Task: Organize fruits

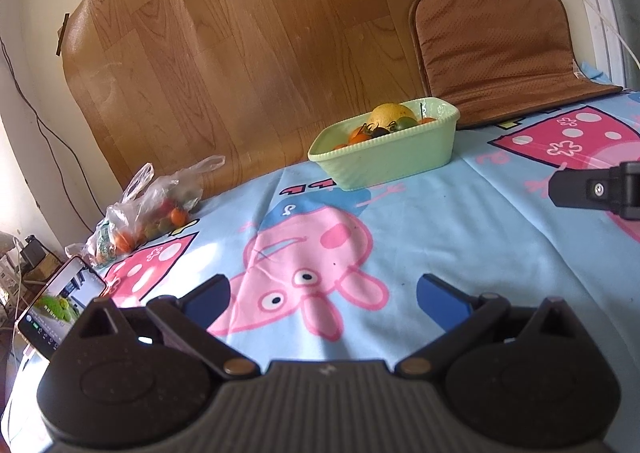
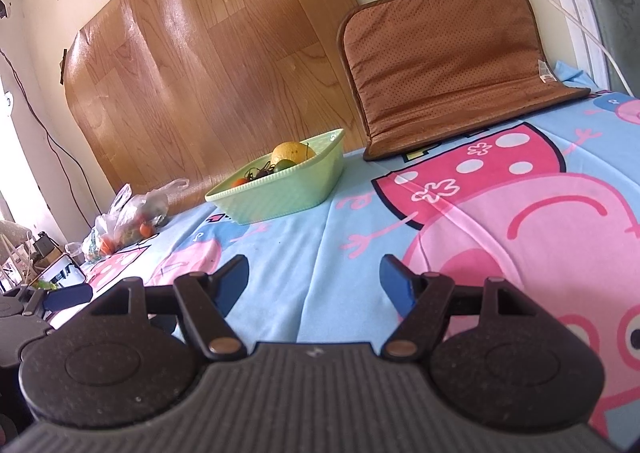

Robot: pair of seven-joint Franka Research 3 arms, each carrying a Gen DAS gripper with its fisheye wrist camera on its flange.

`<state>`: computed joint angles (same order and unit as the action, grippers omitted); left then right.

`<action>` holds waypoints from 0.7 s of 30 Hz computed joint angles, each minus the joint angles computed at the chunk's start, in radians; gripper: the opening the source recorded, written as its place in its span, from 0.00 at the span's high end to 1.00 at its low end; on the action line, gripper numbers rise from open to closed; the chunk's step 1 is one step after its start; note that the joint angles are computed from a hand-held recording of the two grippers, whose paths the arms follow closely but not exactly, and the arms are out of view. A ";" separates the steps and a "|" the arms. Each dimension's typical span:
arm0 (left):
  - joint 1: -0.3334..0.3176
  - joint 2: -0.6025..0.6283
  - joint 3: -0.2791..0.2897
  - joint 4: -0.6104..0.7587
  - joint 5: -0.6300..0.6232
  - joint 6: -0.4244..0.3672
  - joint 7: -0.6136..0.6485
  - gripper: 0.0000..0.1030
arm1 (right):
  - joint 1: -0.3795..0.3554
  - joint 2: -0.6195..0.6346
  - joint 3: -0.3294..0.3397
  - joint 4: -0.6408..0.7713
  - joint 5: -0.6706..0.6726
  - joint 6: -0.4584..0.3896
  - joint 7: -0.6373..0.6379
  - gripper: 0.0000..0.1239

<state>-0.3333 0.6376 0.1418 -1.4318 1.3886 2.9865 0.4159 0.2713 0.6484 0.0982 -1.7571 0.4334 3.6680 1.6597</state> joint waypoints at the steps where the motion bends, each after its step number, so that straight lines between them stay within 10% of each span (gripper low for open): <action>1: 0.001 0.002 -0.001 0.002 -0.003 -0.001 0.004 0.00 | 0.000 0.000 0.000 0.000 0.000 0.000 0.000 0.40; 21: -0.008 0.008 0.007 0.002 -0.034 0.004 0.055 0.00 | -0.001 -0.002 0.001 -0.003 -0.005 0.004 0.006 0.40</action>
<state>-0.3409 0.6451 0.1492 -1.4300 1.3549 2.9902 0.4705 0.2698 0.6461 0.0995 -1.7598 0.4288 3.6719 1.6653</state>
